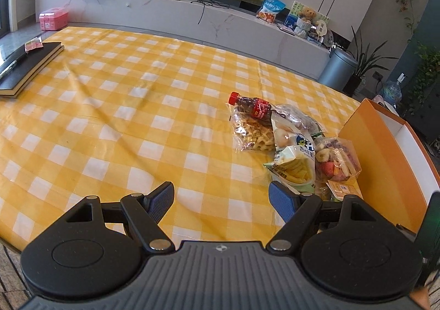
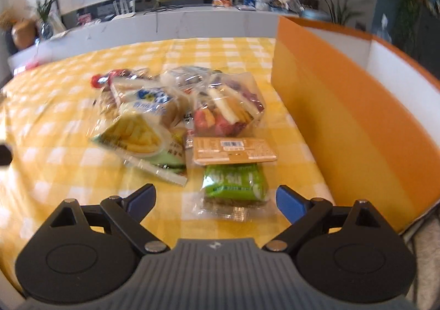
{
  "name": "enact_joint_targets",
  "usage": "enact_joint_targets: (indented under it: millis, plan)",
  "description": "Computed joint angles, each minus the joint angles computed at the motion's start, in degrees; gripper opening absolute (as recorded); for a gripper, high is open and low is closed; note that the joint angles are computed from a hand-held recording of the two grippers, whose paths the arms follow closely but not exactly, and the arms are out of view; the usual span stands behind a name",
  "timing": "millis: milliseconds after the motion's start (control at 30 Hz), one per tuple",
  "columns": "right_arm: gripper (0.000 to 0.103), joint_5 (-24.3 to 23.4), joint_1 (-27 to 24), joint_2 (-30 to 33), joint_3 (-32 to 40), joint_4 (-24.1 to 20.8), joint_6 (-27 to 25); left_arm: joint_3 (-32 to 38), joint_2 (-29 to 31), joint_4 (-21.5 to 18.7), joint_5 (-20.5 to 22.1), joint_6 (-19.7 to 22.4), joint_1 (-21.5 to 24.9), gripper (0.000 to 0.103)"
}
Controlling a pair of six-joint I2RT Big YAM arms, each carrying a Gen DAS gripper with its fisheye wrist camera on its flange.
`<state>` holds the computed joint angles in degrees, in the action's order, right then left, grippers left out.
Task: Organize snacks
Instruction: 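Reach to the green raisin bag and close the right gripper on it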
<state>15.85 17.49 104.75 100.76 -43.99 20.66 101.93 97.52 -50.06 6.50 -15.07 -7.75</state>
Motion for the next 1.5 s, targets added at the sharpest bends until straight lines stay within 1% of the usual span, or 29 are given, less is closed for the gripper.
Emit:
enact_joint_targets:
  millis: [33, 100, 167, 233, 267, 333, 367, 400, 433, 467, 600, 700, 833, 933, 1033, 1167, 1233, 1367, 1500]
  plan:
    - [0.092, -0.5, -0.4, 0.3, 0.3, 0.4, 1.1, 0.1, 0.1, -0.1, 0.0, 0.1, 0.0, 0.092]
    - [0.099, -2.0, -1.2, 1.2, 1.7, -0.4, 2.4, 0.6, 0.4, -0.6, -0.3, 0.2, -0.2, 0.092]
    - [0.099, -4.3, -2.0, 3.2, 4.7, -4.0, 3.4, 1.2, 0.8, -1.3, -0.2, 0.0, -0.1, 0.092]
    - [0.098, -6.2, -2.6, 4.6, 6.8, -7.3, 4.8, 1.1, 0.5, -1.1, -0.1, -0.3, -0.1, 0.092]
    - [0.092, -6.3, -2.6, 4.4, 6.5, -6.4, 4.6, 1.0, 0.4, -0.9, -0.4, -0.3, -0.1, 0.092]
    - [0.086, -6.0, -2.6, 4.0, 5.6, -5.4, 4.8, 1.1, 0.5, -0.8, -1.2, 0.0, -0.3, 0.092]
    - [0.079, -5.3, -2.5, 3.7, 5.1, -5.0, 4.9, 1.1, 0.5, -0.9, -1.5, 0.0, -0.3, 0.092]
    - [0.069, -4.8, -2.4, 3.4, 4.7, -4.5, 5.0, 1.1, 0.5, -1.0, -1.8, -0.1, -0.4, 0.092]
    - [0.065, -4.5, -2.4, 3.0, 4.0, -3.7, 5.2, 1.1, 0.6, -1.0, -2.0, -0.4, -0.5, 0.092]
    - [0.058, -4.2, -2.4, 2.8, 3.6, -3.1, 5.7, 1.2, 0.6, -1.1, -1.9, -0.6, -0.4, 0.092]
    - [0.055, -5.9, -2.8, 0.9, 0.7, -0.6, 6.9, 0.6, 0.2, -0.4, -1.7, -0.4, -0.4, 0.092]
    - [0.05, -5.4, -2.2, -0.1, -0.6, 0.6, 5.1, 0.6, 0.2, -0.5, -1.6, -0.5, -0.3, 0.092]
    - [0.05, -2.3, -0.6, -1.9, -2.6, 0.5, 2.0, 0.7, 0.2, -0.8, -1.5, -1.1, 0.0, 0.092]
    - [0.048, -1.6, 0.0, -3.6, -4.7, 1.4, 0.7, 0.9, 0.3, -0.9, -1.7, -1.5, 0.1, 0.092]
    - [0.047, -2.7, -0.3, -4.9, -6.1, 1.6, 1.4, 0.9, 0.3, -0.9, -1.8, -1.5, 0.1, 0.092]
    - [0.047, -4.4, -1.2, -6.0, -7.7, 2.2, 4.7, 1.1, 0.6, -1.2, -1.7, -1.3, 0.1, 0.092]
    - [0.047, -4.7, -1.4, -6.1, -7.8, 2.3, 5.5, 1.4, 1.0, -1.5, -1.6, -1.2, 0.2, 0.092]
    - [0.046, -3.9, -1.0, -5.6, -7.1, 1.5, 4.4, 1.7, 1.6, -2.3, -1.2, -1.2, 0.2, 0.092]
    - [0.05, -2.9, -0.7, -4.4, -5.4, -0.9, 4.0, 1.7, 1.6, -2.4, -2.0, -1.2, -0.1, 0.092]
